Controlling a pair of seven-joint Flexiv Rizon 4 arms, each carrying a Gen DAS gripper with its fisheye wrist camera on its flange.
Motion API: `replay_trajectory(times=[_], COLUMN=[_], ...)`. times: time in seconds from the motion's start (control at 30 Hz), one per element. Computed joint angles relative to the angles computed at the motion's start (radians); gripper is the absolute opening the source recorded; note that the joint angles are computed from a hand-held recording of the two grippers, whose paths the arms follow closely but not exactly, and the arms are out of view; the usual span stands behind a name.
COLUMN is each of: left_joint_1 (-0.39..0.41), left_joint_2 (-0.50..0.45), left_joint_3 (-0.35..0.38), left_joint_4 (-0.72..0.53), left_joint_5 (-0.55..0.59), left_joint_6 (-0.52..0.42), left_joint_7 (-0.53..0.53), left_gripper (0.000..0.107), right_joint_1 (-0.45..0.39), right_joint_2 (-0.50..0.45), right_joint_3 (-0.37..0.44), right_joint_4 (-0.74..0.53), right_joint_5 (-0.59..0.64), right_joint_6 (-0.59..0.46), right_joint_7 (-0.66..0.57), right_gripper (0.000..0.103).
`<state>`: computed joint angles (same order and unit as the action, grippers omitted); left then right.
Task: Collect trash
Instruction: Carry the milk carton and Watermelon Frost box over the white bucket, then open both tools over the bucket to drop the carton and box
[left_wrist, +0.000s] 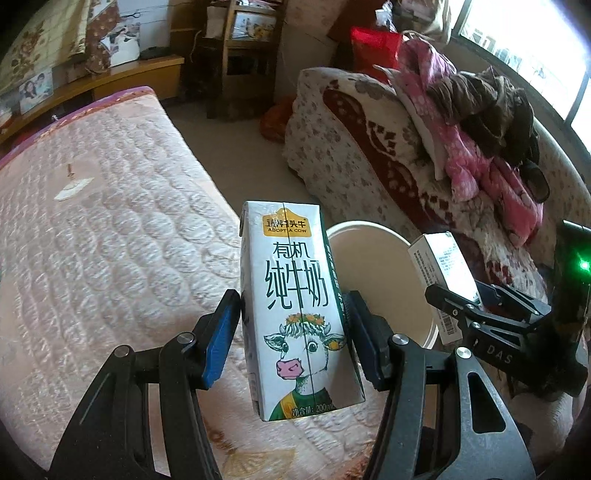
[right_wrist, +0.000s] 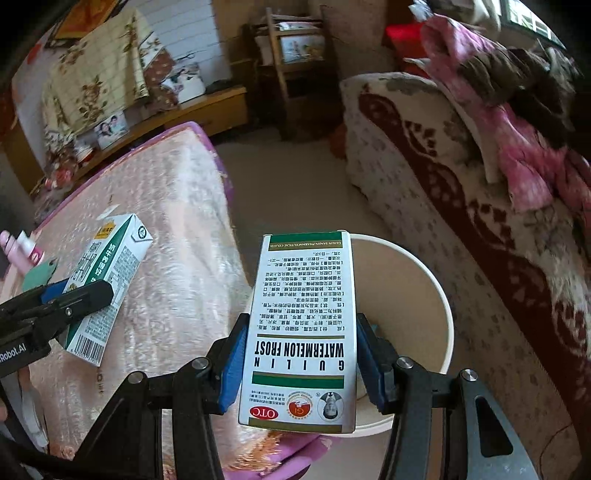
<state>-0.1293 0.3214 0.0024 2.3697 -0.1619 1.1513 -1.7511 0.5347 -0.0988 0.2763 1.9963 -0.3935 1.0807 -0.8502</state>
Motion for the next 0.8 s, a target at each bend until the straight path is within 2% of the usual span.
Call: replay_trajectory(times=[0.17,0.47,0.6,0.63,0.7,0.73,0.77,0.8], left_joint_1=[-0.012,-0.073,-0.114,-0.14,-0.19,-0.192,-0.193,-0.196], left_joint_2=[-0.037,-0.112,-0.15,-0.162,-0.18,-0.182,-0.184,-0.184], left_joint_3=[-0.013,-0.004,0.0,0.006,0.014,0.009,0.005,0.003], left_joint_4=[-0.02,-0.035,-0.037,-0.032,-0.025,-0.025,-0.025,-0.023], left_joint_5=[-0.005,-0.122,-0.228,-0.291,-0.436,-0.458,-0.474,-0.496], left_joint_6=[0.009,0.057,0.094,0.115,0.146,0.147,0.148,0.149], left_joint_7=[0.002,0.076,0.139,0.184,0.289,0.304,0.315,0.334], left_gripper=[0.057,0.057,0.057,0.057,0.058,0.06,0.066,0.068], right_joint_1=[-0.015,-0.038,-0.044,-0.046,-0.052,-0.055,-0.058,-0.06], right_joint_2=[0.004,-0.007,-0.012,-0.013,-0.019,-0.021,-0.021,-0.02], right_joint_3=[-0.007,-0.014,-0.021,-0.023,-0.025,-0.025,-0.026,-0.026], right_joint_4=[0.018,0.033,0.039,0.041,0.036,0.034,0.036,0.038], right_joint_5=[0.014,0.054,0.053,0.051,0.064,0.075,0.083,0.087], right_joint_6=[0.003,0.014,0.016,0.017,0.011,0.009,0.011,0.017], right_joint_7=[-0.002,-0.017,-0.001,0.007,0.008,0.008,0.013,0.017], right_gripper=[0.052,0.052,0.052,0.052,0.059,0.064,0.075,0.077])
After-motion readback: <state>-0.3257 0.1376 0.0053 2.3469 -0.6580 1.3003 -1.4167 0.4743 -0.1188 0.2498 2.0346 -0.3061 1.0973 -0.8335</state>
